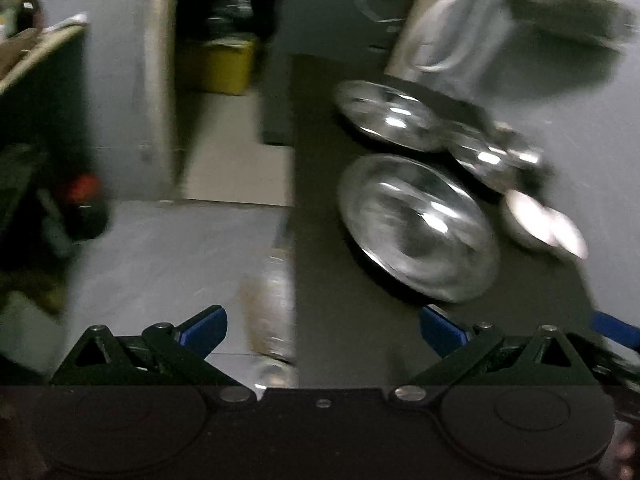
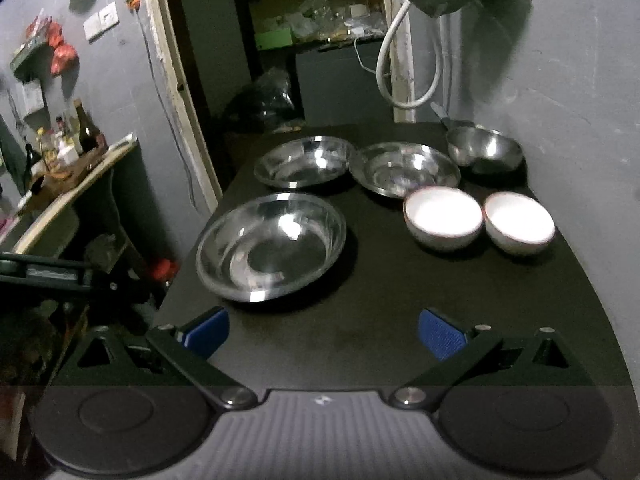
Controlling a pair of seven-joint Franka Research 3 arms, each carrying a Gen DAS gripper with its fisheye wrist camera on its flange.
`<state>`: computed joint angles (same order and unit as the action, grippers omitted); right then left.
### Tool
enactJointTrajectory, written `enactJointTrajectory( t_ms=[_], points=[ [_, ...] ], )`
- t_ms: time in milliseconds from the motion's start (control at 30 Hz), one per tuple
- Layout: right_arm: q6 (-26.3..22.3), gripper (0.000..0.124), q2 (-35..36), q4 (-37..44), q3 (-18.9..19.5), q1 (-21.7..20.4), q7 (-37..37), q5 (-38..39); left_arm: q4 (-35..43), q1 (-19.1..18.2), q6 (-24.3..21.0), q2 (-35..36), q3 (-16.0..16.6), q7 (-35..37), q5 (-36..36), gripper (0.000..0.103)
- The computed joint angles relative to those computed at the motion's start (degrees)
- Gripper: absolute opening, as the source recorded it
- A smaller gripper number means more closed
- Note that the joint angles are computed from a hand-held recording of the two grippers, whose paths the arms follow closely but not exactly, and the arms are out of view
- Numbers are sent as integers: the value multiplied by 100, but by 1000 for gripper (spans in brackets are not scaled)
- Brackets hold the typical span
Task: Organize plates and bowls
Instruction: 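Reach both grippers to the large steel basin rim and close them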
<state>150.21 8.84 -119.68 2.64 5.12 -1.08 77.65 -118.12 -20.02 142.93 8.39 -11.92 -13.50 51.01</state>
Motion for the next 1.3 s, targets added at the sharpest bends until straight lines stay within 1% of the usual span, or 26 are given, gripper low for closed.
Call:
enactJointTrajectory(
  t_ms=[33, 100, 133, 200, 267, 333, 367, 433, 500, 567, 667, 700, 767, 833, 867, 967, 1033, 1067, 1133, 1167, 1200, 1233, 1267, 1300],
  points=[
    [-29, 103, 112, 154, 14, 6, 71, 36, 188, -34, -408, 74, 29, -12, 70, 100],
    [-128, 103, 354, 515, 54, 12, 358, -26, 501, -109, -1028, 191, 116, -159, 516, 101],
    [-188, 103, 490, 711, 83, 12, 503, -106, 618, -119, -1206, 239, 169, -205, 811, 102],
    [-224, 103, 758, 1080, 166, 22, 748, -265, 815, -30, -1247, 351, 250, -12, 1130, 102],
    [-144, 103, 1011, 1417, 252, 62, 1110, -469, 1038, 140, -1018, 520, 346, 316, 1219, 102],
    [-8, 103, 1296, 1786, 353, 101, 1519, -661, 1298, 327, -648, 738, 441, 669, 1150, 102],
    [79, 103, 1436, 1965, 408, 118, 1711, -746, 1447, 437, -418, 879, 477, 946, 1011, 102],
    [297, 103, 1751, 2332, 533, 156, 2009, -899, 1864, 685, 37, 1257, 527, 1804, 525, 102],
    [626, 103, 2029, 2645, 521, 332, 2623, -1330, 2273, 846, 449, 1661, 597, 2584, 234, 102],
    [829, 103, 2261, 2901, 535, 440, 3175, -1618, 2691, 983, 790, 2048, 643, 3253, -19, 102],
    [720, 103, 2681, 3421, 415, 594, 4229, -2234, 3381, 1105, 1258, 2666, 726, 3903, -343, 102],
    [757, 103, 2830, 3585, 390, 645, 4541, -2379, 3559, 1150, 1417, 2832, 743, 4082, -460, 102],
    [863, 103, 3081, 3835, 506, 614, 4812, -2484, 4118, 1345, 1502, 3291, 562, 4814, -905, 102],
    [950, 101, 3339, 4101, 495, 679, 5294, -2709, 4708, 1464, 1327, 3722, 359, 5598, -1295, 101],
    [962, 97, 3423, 4189, 551, 653, 5429, -2771, 5052, 1477, 1182, 3954, 291, 5962, -1449, 101],
    [945, 88, 3721, 4537, 729, 570, 5829, -2949, 5549, 1545, 928, 4304, 106, 6867, -1856, 95],
    [958, 82, 3922, 4793, 751, 594, 6144, -3159, 5815, 1572, 797, 4482, 31, 7307, -2118, 87],
    [972, 79, 4029, 4932, 767, 600, 6288, -3256, 5975, 1570, 712, 4581, 5, 7491, -2250, 85],
    [1011, 74, 4166, 5109, 826, 596, 6502, -3428, 6235, 1551, 566, 4733, 11, 7758, -2482, 76],
    [1010, 72, 4237, 5205, 854, 591, 6590, -3525, 6382, 1537, 487, 4818, 10, 7880, -2597, 74],
    [986, 70, 4318, 5324, 878, 587, 6680, -3629, 6522, 1471, 457, 4900, 116, 8062, -2855, 68],
    [970, 64, 4384, 5416, 907, 580, 6760, -3725, 6462, 1530, 446, 4875, 22, 8073, -2822, 59],
    [951, 59, 4448, 5514, 919, 584, 6867, -3830, 6553, 1509, 407, 4937, 38, 8164, -2926, 55],
    [939, 59, 4519, 5611, 966, 563, 6919, -3905, 6647, 1490, 374, 4998, 54, 8260, -3026, 48]
  ],
)
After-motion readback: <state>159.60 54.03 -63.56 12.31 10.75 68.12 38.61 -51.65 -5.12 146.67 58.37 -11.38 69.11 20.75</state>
